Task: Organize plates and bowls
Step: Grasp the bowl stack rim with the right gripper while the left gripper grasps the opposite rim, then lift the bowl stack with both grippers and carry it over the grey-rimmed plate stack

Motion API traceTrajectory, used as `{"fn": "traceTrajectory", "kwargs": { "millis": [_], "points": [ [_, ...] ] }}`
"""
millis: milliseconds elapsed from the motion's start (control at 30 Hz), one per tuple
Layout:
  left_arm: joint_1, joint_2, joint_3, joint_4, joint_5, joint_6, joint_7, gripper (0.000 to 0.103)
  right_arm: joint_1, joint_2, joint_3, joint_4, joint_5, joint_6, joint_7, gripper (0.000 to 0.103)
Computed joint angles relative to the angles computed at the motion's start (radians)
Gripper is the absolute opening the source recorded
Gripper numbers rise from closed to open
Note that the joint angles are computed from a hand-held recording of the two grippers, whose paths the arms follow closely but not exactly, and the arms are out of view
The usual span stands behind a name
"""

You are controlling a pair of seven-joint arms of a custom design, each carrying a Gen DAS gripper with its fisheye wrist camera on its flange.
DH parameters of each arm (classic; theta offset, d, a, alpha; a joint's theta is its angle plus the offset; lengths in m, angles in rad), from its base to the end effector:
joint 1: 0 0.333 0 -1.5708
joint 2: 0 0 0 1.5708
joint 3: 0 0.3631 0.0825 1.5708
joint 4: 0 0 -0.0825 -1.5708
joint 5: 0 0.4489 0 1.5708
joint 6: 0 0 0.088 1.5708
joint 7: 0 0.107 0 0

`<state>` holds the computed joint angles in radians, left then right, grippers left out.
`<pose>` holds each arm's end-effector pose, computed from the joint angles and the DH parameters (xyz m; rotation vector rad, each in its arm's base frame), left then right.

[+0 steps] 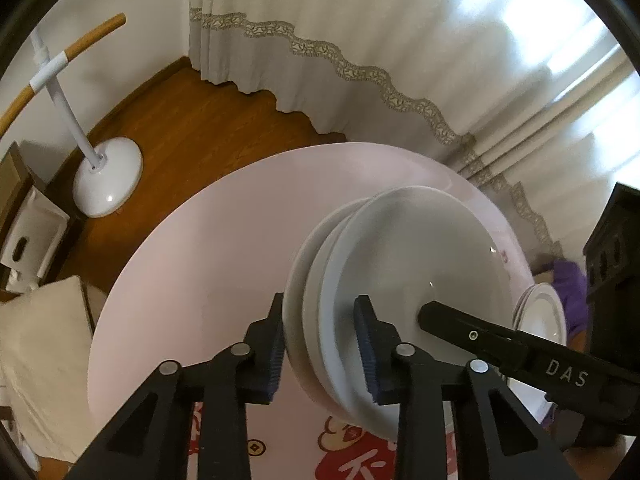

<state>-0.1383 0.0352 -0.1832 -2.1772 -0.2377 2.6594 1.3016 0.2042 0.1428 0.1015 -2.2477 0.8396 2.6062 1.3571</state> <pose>0.5994 -0.1919 0.4316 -2.2535 1.9678 -0.7134 0.5806 0.1663 0.3186 -1.6947 2.0183 0.3299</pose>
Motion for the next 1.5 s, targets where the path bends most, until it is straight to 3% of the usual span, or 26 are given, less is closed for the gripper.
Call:
{"fn": "traceTrajectory", "kwargs": {
  "millis": [500, 700, 867, 1033, 1167, 1500],
  "points": [
    [-0.041, -0.216, 0.022, -0.208, -0.099, 0.009, 0.12, 0.027, 0.04, -0.11, -0.01, -0.112, -0.029, 0.029, 0.056, 0.032],
    [-0.085, -0.352, 0.042, -0.297, -0.13, -0.009, 0.152, 0.027, 0.08, -0.224, -0.026, -0.217, -0.024, 0.068, 0.091, 0.032],
    [-0.124, -0.474, 0.052, -0.363, -0.145, -0.016, 0.148, 0.027, 0.102, -0.334, -0.053, -0.284, -0.095, 0.082, 0.158, 0.032],
    [-0.152, -0.535, 0.028, -0.381, -0.121, -0.01, 0.087, 0.027, 0.104, -0.42, -0.105, -0.319, -0.165, 0.051, 0.16, 0.032],
    [-0.171, -0.533, -0.026, -0.374, -0.085, 0.018, -0.016, 0.027, 0.083, -0.458, -0.158, -0.329, -0.196, 0.01, 0.101, 0.032],
    [-0.163, -0.353, -0.219, -0.227, 0.15, 0.07, -0.487, 0.027, -0.066, -0.435, -0.267, -0.267, -0.254, -0.183, -0.163, 0.032]
  ]
}}
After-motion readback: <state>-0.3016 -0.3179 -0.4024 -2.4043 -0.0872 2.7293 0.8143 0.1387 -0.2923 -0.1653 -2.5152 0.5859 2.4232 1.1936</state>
